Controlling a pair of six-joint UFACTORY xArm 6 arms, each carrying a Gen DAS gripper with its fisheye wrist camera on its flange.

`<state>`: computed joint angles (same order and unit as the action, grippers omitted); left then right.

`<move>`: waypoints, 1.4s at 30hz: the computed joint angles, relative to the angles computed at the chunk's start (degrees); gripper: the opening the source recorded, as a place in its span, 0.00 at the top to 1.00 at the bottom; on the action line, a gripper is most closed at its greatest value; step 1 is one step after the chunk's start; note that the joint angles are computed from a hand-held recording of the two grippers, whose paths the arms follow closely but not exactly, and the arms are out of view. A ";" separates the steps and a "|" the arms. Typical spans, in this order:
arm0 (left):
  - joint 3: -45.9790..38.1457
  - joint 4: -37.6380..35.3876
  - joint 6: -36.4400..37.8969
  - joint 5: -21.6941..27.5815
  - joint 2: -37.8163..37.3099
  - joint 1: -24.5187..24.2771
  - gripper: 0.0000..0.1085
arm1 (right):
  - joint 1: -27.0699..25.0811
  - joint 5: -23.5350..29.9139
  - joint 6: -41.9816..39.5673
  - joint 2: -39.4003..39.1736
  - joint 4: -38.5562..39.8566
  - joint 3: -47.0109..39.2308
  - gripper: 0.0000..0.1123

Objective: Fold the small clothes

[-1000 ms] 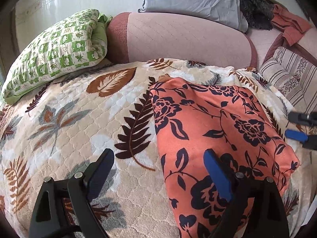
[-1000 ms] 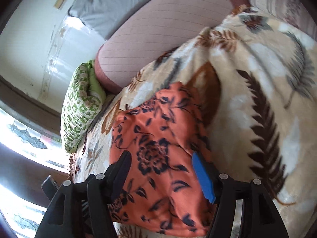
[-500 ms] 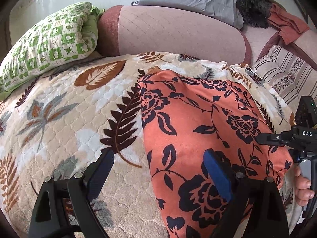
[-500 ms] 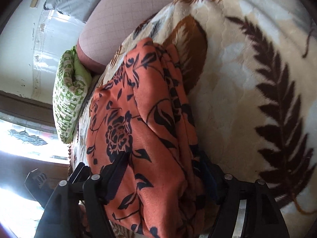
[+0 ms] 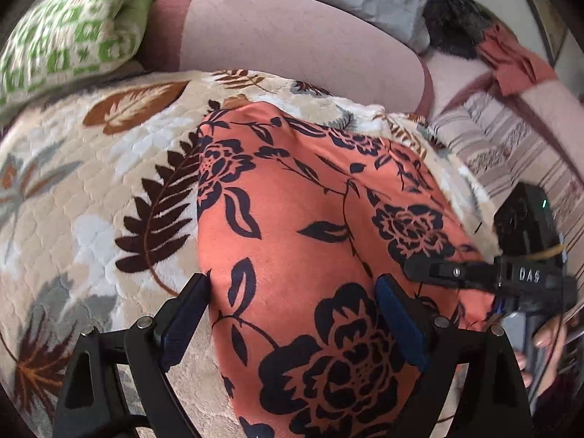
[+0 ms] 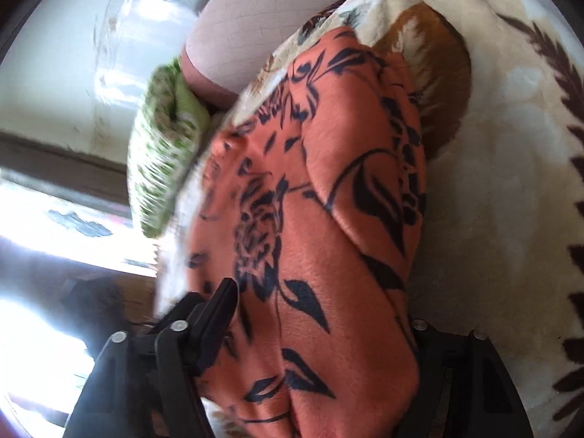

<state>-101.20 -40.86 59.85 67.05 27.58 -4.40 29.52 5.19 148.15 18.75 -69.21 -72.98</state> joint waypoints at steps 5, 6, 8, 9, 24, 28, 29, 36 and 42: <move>1.03 -0.98 1.14 -1.66 -0.69 -0.09 0.28 | 0.44 1.74 11.31 -0.30 -8.50 -0.75 0.56; 1.13 -1.41 1.65 -1.92 -0.87 -0.04 0.39 | 0.88 2.76 8.90 -0.25 -6.64 -1.03 0.57; 1.71 -2.03 3.15 -2.58 -1.53 0.01 0.49 | 1.88 5.11 3.05 -0.23 -2.46 -2.09 0.60; 1.86 -2.11 3.71 -2.81 -1.81 -0.01 0.51 | 2.38 6.31 2.05 -0.19 -2.20 -2.89 0.61; 2.00 -5.78 4.13 -2.45 -6.07 3.95 0.63 | 5.51 9.59 4.62 -0.39 -9.04 -8.03 0.64; 0.75 -5.90 4.20 -1.38 -6.15 5.87 0.63 | 6.08 8.69 3.31 1.74 -8.70 -11.10 0.64; 0.86 -6.06 4.73 -1.15 -6.41 6.39 0.63 | 6.28 8.49 2.74 2.25 -8.38 -11.76 0.64; 6.94 -7.46 13.79 -1.60 -11.23 8.95 0.74 | 8.64 9.89 -5.08 6.68 -2.95 -18.09 0.65; 7.86 -2.55 10.32 -7.20 -9.79 9.03 0.51 | 9.11 10.52 -10.48 5.64 6.75 -13.63 0.66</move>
<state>-93.34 -43.41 70.18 59.86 17.79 4.63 38.63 15.71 137.67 24.39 -62.46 -86.61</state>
